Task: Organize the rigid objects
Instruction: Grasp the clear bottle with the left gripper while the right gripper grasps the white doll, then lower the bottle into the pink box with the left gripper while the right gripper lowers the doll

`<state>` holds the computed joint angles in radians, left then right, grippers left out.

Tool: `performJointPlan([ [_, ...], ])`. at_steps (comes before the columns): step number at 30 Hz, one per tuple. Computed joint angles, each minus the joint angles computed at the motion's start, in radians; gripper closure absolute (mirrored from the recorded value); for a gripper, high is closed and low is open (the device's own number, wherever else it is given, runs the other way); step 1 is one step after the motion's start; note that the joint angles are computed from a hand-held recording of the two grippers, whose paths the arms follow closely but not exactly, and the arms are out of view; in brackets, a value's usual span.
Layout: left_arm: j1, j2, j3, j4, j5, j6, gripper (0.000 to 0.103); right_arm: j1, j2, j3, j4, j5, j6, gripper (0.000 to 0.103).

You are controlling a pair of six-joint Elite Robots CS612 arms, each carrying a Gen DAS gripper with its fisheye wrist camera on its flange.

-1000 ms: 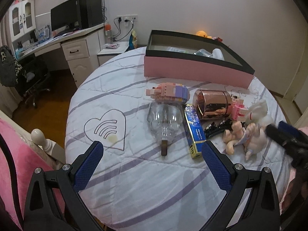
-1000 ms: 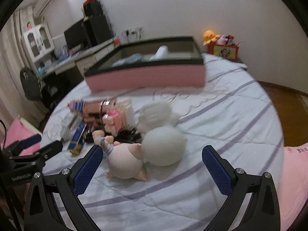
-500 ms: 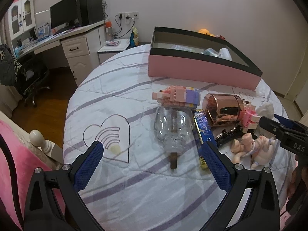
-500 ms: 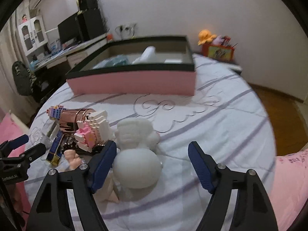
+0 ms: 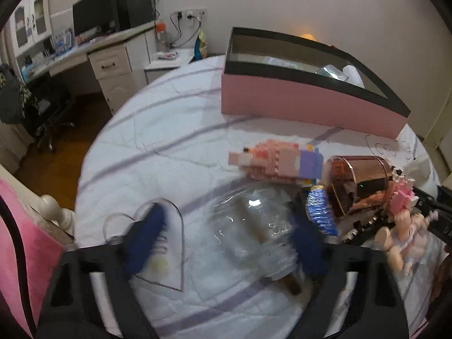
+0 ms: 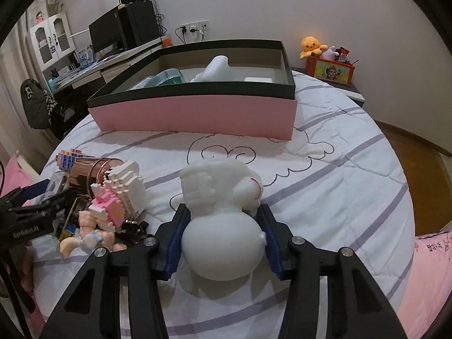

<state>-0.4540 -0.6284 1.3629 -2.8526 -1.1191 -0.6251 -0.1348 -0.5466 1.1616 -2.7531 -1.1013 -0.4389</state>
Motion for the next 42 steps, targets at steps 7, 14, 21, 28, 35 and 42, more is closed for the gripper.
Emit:
performJointPlan([
  [7,-0.013,-0.019,0.032,-0.07,0.039,0.017,0.05,-0.001,0.0,0.005,-0.041,0.003,0.009,0.054],
  [14,-0.025,-0.03,0.019,-0.18,0.03,0.12,0.05,-0.007,-0.017,0.023,-0.118,0.037,0.032,0.054],
  [21,-0.01,0.032,-0.152,-0.151,-0.04,0.268,0.05,0.004,-0.006,-0.034,-0.141,0.076,0.03,0.053],
  [28,0.041,0.154,-0.438,0.08,-0.135,0.286,0.05,0.03,0.078,-0.233,-0.064,0.024,0.053,0.053],
  [35,0.073,0.275,-0.667,0.29,-0.197,0.266,0.049,0.057,0.207,-0.491,0.145,-0.075,0.036,0.053],
  [42,0.064,0.319,-0.75,0.346,-0.087,0.273,0.022,0.065,0.287,-0.636,0.211,-0.097,0.039,0.052],
])
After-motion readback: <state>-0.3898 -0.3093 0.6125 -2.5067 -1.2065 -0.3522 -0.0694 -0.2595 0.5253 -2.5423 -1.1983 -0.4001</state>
